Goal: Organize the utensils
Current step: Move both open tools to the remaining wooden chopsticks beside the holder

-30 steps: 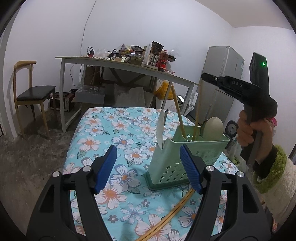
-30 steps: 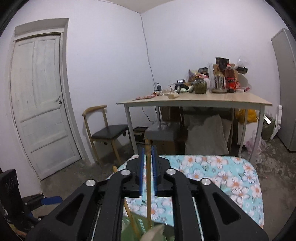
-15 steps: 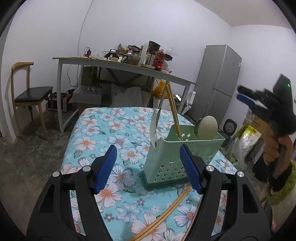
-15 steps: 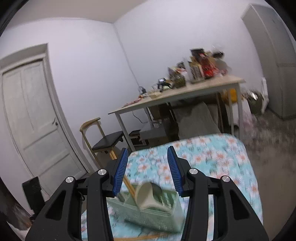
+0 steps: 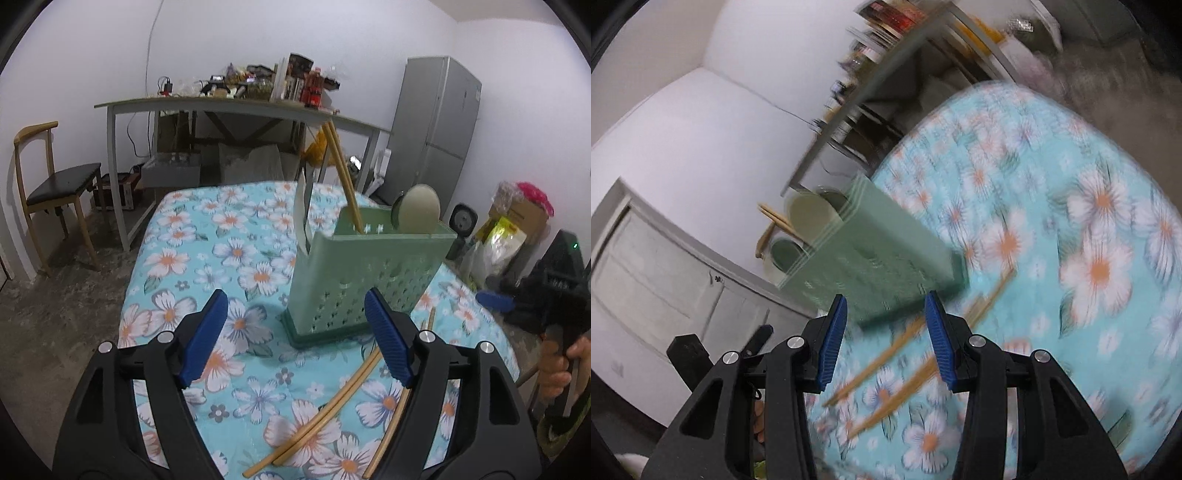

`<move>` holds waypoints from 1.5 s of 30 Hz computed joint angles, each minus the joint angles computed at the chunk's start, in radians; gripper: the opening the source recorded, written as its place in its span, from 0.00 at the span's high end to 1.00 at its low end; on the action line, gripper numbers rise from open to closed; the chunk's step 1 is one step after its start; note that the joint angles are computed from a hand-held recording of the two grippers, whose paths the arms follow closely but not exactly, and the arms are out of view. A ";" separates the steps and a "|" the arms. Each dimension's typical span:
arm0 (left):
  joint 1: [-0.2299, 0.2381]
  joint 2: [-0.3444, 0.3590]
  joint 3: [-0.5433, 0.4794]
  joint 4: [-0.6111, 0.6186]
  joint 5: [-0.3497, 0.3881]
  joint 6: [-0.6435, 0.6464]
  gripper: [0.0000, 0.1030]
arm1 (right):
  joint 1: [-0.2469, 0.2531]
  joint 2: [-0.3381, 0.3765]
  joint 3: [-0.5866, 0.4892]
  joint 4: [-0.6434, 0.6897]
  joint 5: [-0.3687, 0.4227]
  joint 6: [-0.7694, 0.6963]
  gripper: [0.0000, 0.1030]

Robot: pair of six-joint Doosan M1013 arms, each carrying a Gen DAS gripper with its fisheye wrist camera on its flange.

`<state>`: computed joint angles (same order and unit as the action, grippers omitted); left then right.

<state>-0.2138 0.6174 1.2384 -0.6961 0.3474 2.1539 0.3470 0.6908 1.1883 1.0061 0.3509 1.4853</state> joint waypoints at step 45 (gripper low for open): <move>-0.028 0.026 -0.037 0.077 0.157 -0.003 0.23 | -0.026 0.059 0.006 -0.012 0.172 0.177 0.89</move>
<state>-0.2422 0.6430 1.2019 -0.6189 0.5043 2.1504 0.3207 0.7498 1.1941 0.9939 0.5233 1.6620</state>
